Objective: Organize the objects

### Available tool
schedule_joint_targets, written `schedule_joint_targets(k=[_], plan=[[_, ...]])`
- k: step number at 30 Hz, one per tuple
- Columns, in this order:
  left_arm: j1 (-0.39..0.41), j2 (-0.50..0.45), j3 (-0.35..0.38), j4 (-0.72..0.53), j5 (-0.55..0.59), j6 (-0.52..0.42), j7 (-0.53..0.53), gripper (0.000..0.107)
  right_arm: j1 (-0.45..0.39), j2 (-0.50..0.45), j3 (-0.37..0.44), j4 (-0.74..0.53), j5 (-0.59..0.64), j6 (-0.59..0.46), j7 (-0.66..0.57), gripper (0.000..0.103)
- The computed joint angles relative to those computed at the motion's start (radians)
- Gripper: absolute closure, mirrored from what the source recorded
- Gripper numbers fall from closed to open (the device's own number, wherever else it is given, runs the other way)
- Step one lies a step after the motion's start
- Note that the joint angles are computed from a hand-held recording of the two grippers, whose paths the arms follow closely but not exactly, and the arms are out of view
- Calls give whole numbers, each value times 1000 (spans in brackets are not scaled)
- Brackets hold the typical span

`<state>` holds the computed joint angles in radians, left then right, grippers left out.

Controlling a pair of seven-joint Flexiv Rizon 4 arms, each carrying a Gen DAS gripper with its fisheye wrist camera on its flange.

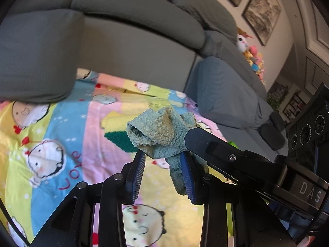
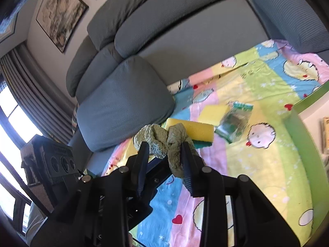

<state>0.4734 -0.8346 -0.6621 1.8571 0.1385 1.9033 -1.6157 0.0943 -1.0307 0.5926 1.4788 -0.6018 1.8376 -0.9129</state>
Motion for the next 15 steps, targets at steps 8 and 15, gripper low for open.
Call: schedule_joint_targets(k=[8, 15], plan=[[-76, 10, 20, -46, -14, -25, 41, 71, 27, 68, -138, 81, 47, 165, 77, 71], [-119, -3, 8, -88, -38, -70, 110, 71, 77, 111, -264, 132, 105, 263, 154, 71]])
